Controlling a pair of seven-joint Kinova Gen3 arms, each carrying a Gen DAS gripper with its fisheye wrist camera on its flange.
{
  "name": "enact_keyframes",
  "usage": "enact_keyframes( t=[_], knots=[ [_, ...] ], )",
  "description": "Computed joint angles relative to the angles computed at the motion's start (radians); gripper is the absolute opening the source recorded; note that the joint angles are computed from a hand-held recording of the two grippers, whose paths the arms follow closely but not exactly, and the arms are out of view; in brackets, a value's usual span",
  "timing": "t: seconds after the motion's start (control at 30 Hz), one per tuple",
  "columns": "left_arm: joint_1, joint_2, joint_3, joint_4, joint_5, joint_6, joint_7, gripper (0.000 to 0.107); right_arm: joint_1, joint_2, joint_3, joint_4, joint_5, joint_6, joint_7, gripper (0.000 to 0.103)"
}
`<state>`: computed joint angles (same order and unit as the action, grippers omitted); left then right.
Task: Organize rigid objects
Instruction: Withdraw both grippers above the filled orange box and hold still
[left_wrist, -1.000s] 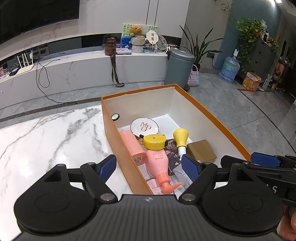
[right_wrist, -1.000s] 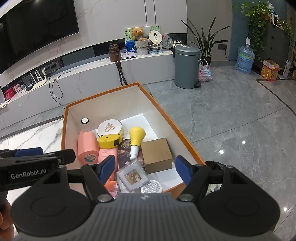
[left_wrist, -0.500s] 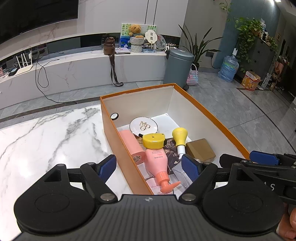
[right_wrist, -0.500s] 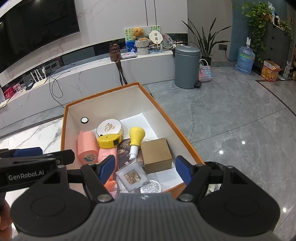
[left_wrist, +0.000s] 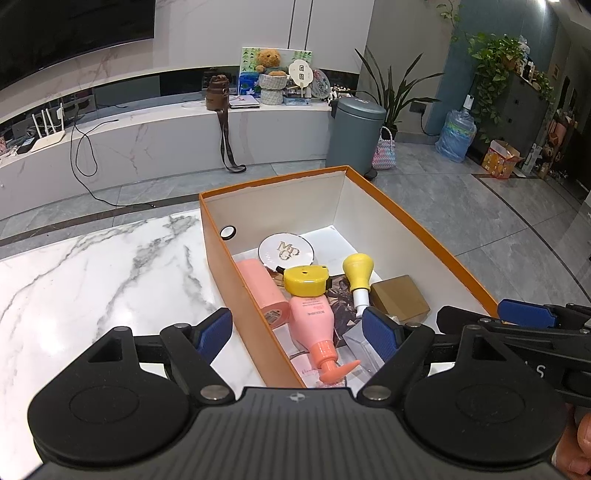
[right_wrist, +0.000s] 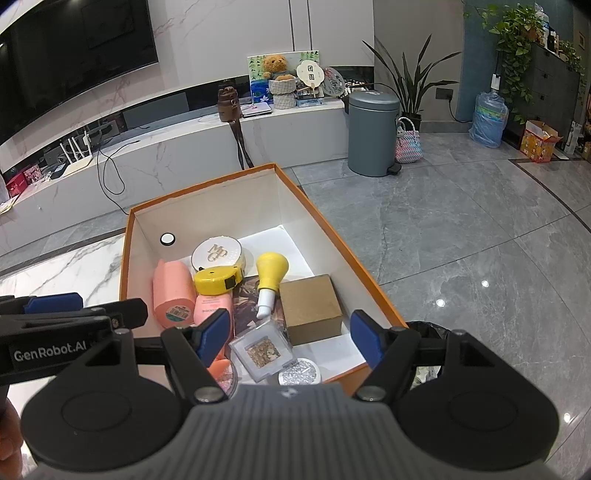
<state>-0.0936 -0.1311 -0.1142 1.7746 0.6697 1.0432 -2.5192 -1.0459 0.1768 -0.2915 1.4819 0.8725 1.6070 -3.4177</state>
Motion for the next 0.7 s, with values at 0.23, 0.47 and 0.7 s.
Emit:
enact_keyframes(
  t=[0.23, 0.47, 0.7],
  knots=[
    [-0.003, 0.002, -0.003, -0.001, 0.011, 0.011, -0.012, 0.094, 0.004, -0.004, -0.001, 0.008, -0.004, 0.000, -0.001, 0.071],
    [-0.003, 0.003, -0.002, -0.002, 0.010, 0.010, -0.011, 0.095, 0.004, -0.004, -0.003, 0.005, -0.004, 0.006, 0.002, 0.071],
    [-0.004, 0.004, 0.000, -0.003, 0.011, 0.012, -0.008, 0.095, 0.006, -0.004, -0.001, 0.004, -0.005, 0.008, 0.002, 0.071]
  ],
)
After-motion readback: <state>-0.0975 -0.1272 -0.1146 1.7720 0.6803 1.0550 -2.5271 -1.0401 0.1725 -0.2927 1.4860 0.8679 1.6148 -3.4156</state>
